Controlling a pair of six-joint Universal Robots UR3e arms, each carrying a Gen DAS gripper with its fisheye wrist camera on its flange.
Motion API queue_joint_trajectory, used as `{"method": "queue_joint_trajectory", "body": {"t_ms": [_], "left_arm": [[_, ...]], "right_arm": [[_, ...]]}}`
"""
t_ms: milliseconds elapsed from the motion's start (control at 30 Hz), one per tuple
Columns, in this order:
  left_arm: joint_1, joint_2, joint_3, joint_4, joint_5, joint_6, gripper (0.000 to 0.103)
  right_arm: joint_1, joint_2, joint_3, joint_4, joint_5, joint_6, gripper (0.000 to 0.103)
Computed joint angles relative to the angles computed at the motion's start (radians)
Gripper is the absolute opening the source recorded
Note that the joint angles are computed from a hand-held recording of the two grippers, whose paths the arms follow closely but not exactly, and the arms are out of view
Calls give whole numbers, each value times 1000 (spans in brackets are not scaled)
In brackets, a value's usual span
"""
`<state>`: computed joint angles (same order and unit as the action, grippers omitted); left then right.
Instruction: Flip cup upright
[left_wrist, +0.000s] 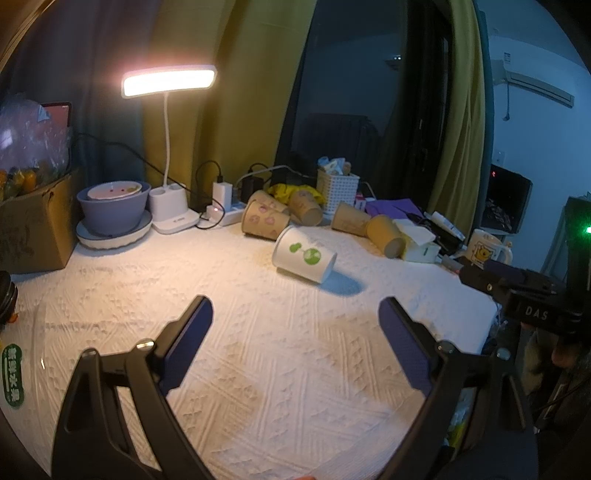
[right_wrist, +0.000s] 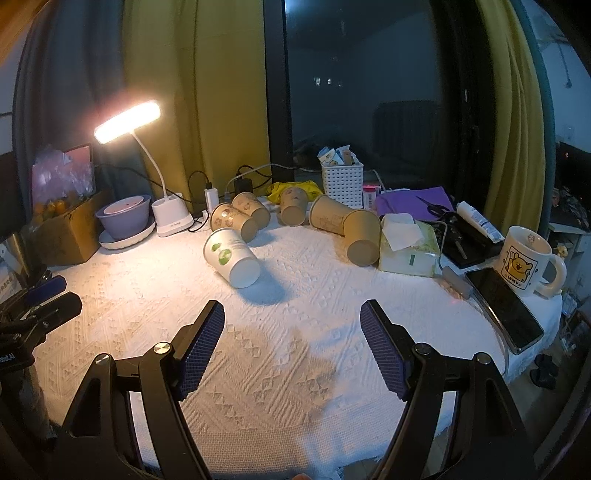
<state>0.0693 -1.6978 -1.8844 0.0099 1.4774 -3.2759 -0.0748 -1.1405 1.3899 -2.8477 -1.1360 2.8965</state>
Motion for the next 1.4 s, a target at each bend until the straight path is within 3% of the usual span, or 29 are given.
{"method": "queue_joint_trajectory", "body": {"t_ms": [1400], "left_arm": [[22,13,-28,9,-17,0,92]], "right_arm": [[0,0,8,-7,1,-3,79]]}}
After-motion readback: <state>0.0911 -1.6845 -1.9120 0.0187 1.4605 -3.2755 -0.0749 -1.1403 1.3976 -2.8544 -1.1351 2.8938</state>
